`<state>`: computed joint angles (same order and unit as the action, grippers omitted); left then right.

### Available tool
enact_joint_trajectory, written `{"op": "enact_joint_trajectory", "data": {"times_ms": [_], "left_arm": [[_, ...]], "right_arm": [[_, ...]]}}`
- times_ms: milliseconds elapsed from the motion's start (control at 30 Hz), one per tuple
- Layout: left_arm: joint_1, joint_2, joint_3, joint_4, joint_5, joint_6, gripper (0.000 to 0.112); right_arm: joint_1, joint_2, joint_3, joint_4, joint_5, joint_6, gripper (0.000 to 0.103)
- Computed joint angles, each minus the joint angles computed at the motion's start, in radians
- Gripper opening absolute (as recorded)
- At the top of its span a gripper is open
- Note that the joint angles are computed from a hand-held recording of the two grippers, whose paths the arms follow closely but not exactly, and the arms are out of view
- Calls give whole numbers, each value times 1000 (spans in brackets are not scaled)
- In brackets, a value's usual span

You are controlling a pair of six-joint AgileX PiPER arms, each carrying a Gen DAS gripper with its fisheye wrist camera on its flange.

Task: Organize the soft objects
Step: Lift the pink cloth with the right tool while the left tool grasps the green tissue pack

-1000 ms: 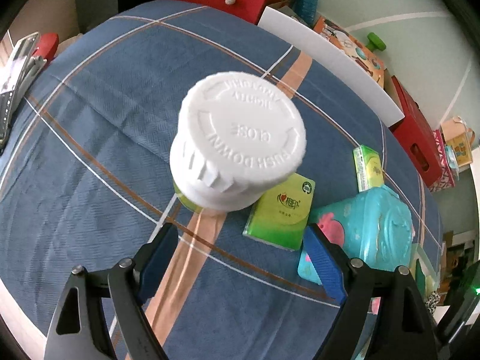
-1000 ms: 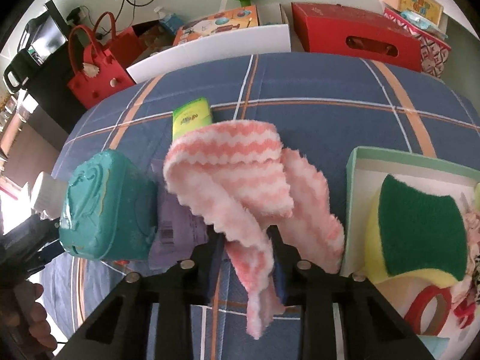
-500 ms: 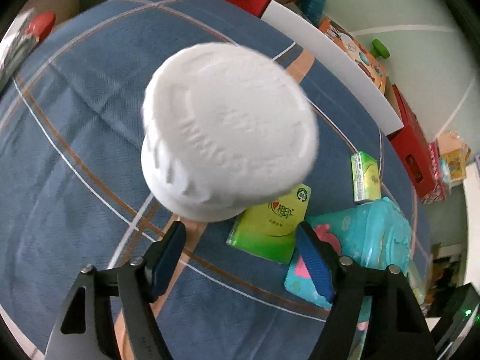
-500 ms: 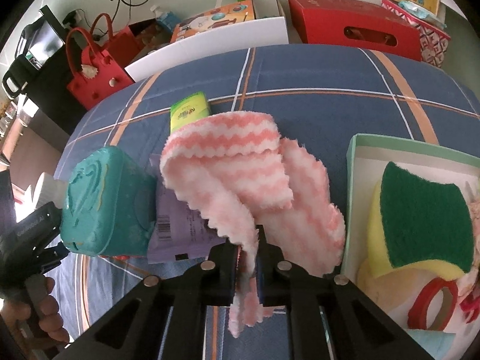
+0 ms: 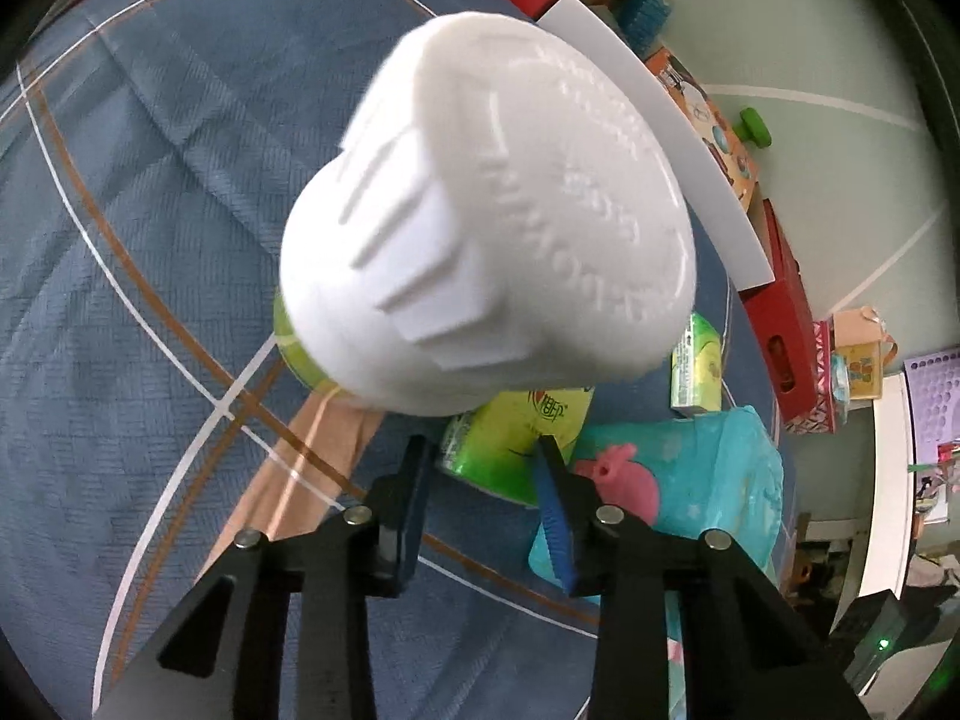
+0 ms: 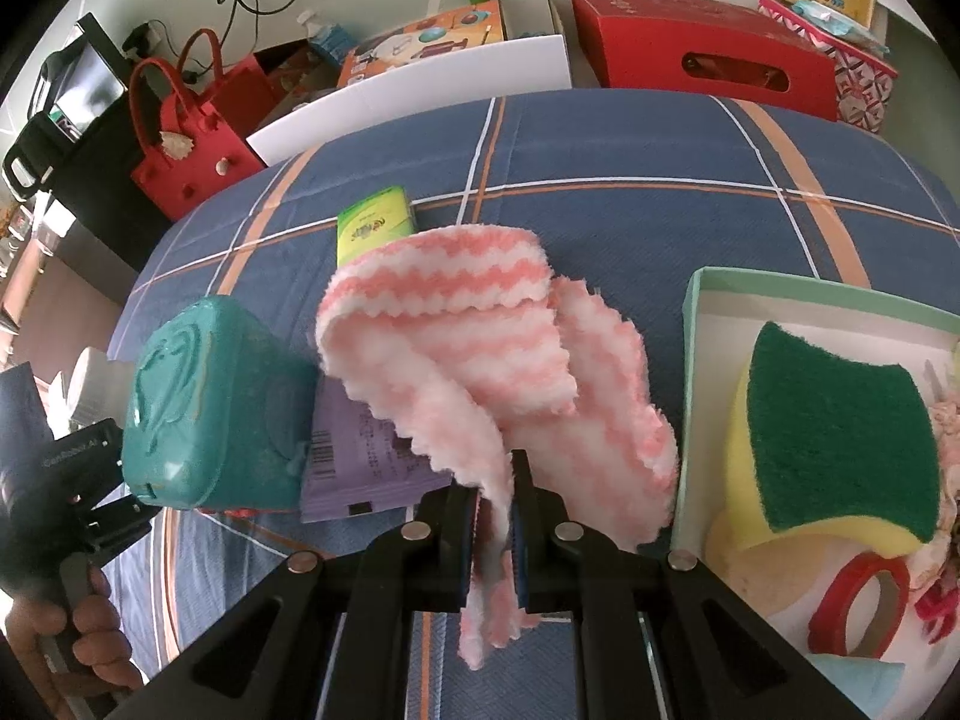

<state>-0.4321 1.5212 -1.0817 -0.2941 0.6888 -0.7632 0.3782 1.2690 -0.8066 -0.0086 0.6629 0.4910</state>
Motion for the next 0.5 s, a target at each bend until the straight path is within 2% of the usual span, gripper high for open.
{"op": "enact_joint_trajectory", "data": {"times_ms": [200, 333, 500], "left_arm": [[-37, -5, -18, 78, 16, -57, 29], [-36, -23, -9, 80, 21, -59, 27], [-49, -54, 0, 122, 28, -95, 26]], "right_arm": [[2, -10, -2, -9, 4, 12, 10], [0, -41, -3, -15, 14, 16, 5], [14, -91, -8, -47, 32, 47, 4]]}}
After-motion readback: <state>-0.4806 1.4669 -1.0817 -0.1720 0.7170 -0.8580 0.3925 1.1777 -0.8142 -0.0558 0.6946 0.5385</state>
